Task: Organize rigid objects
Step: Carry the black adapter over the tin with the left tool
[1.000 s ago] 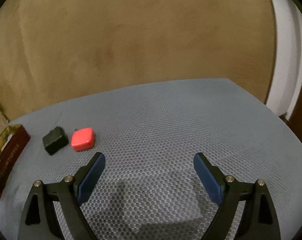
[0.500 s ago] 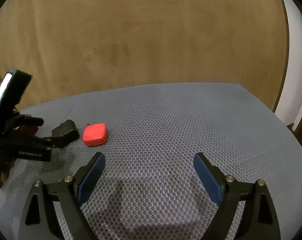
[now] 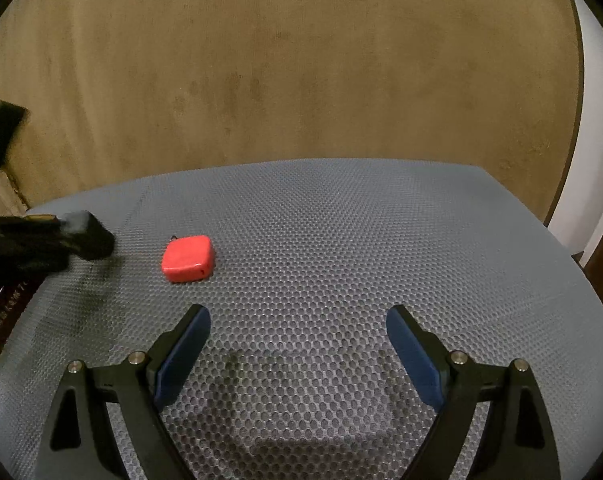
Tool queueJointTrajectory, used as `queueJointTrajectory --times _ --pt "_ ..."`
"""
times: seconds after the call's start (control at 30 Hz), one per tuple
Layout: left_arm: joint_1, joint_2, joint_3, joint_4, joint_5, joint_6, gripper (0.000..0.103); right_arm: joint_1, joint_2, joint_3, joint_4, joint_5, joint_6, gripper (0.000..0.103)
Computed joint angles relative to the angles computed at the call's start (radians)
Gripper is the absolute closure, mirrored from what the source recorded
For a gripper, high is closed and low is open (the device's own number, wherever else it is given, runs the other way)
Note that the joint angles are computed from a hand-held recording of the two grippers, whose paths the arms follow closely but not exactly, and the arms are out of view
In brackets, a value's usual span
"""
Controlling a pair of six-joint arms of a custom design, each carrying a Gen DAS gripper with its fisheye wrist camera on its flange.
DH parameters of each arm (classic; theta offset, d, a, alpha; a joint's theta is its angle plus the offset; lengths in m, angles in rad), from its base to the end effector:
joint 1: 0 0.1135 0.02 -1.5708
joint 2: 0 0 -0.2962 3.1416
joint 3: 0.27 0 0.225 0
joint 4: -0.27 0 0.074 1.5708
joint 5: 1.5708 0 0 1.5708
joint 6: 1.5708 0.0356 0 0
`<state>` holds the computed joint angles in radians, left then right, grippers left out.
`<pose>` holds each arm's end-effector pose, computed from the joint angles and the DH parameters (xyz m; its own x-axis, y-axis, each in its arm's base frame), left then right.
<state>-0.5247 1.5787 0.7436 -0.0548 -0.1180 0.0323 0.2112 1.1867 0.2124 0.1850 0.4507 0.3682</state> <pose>0.2455 -0.1372 0.2042 -0.6581 0.4180 -0.6262 0.4548 0.8835 0.1118 0.1550 0.0174 0.1672 -0.6075 0.2011 -0.7684 0.3537 0.9347 -0.0350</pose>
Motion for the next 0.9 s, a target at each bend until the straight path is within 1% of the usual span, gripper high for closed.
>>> queueJointTrajectory --times 0.07,0.13,0.2,0.27,0.3,0.37,0.47,0.57,0.67,0.8,0.83,0.9 --pt "0.015 -0.085 -0.016 -0.033 -0.012 -0.016 0.064 0.018 0.006 0.002 -0.001 0.020 0.006 0.011" --pt "0.064 -0.183 -0.020 -0.090 0.034 -0.011 0.064 0.033 0.023 0.007 0.001 0.034 0.009 0.011" --pt "0.145 -0.268 0.015 -0.173 0.092 0.030 0.064 0.035 0.033 0.015 -0.009 0.036 0.008 0.011" --pt "0.216 -0.349 0.045 -0.250 0.122 0.064 0.064 0.044 0.044 0.020 -0.011 0.048 0.013 0.011" --pt "0.277 -0.362 0.067 -0.283 0.159 0.097 0.064 0.049 0.049 0.021 -0.010 0.054 0.013 0.011" --pt "0.383 -0.404 0.108 -0.351 0.197 0.143 0.064 0.060 0.055 0.025 -0.014 0.067 0.016 0.011" --pt "0.549 -0.428 0.161 -0.417 0.269 0.212 0.064 0.089 0.083 0.036 -0.021 0.101 0.022 0.011" --pt "0.747 -0.447 0.220 -0.496 0.364 0.297 0.064 0.116 0.107 0.049 -0.033 0.126 0.027 0.011" --pt "0.931 -0.445 0.246 -0.532 0.462 0.383 0.064 0.142 0.115 0.051 -0.040 0.150 0.038 0.011" --pt "1.042 -0.427 0.284 -0.576 0.528 0.432 0.064 0.165 0.122 0.052 -0.043 0.166 0.048 0.011" --pt "1.041 -0.425 0.270 -0.560 0.523 0.430 0.064 0.169 0.125 0.052 -0.044 0.171 0.052 0.011" --pt "1.052 -0.439 0.264 -0.577 0.528 0.448 0.064 0.180 0.135 0.056 -0.047 0.176 0.061 0.011"
